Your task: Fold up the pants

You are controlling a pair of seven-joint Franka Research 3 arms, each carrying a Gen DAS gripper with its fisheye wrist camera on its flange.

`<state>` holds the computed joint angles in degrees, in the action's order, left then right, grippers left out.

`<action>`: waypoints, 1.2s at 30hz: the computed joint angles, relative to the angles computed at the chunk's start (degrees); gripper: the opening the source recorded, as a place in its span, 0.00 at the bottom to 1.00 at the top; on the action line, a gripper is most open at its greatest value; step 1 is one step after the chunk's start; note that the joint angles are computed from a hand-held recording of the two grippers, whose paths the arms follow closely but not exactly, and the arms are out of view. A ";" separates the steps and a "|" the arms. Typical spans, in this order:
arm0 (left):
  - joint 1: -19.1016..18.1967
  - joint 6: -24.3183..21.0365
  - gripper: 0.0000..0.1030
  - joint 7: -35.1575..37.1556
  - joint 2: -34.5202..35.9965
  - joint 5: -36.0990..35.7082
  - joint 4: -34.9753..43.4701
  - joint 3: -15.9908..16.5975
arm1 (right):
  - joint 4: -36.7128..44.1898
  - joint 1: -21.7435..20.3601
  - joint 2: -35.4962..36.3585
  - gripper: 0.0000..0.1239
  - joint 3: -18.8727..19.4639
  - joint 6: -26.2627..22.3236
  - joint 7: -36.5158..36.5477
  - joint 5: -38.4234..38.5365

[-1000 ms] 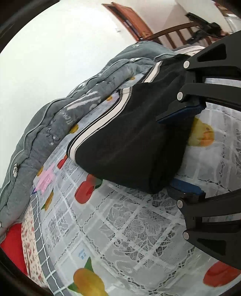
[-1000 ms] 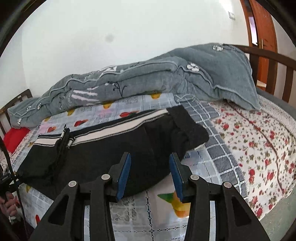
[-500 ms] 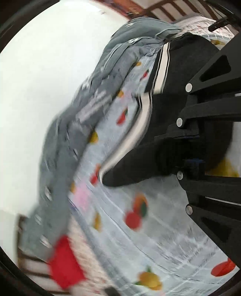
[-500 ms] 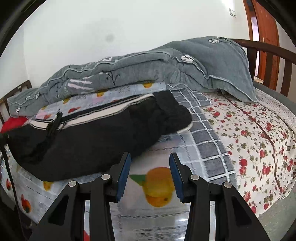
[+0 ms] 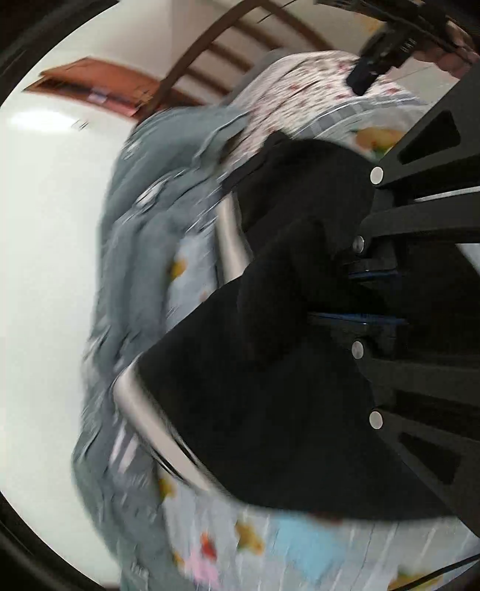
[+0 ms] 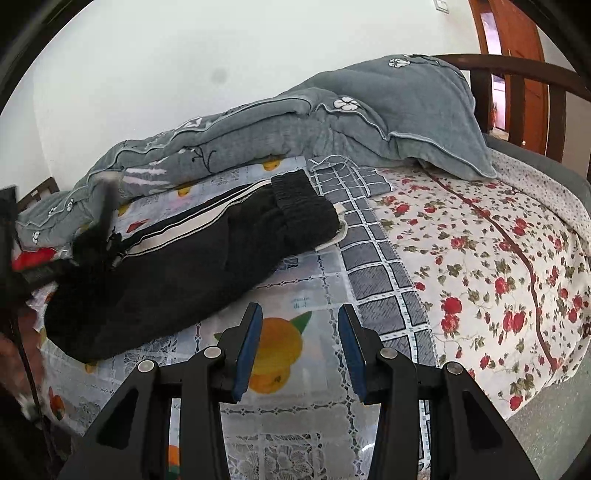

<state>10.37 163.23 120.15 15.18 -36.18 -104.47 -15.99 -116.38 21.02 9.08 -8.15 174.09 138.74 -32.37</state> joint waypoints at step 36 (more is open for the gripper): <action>-7.14 11.04 0.69 0.57 -5.28 1.91 -16.18 13.73 | 31.11 -11.65 21.73 0.11 28.09 -4.10 -55.96 55.02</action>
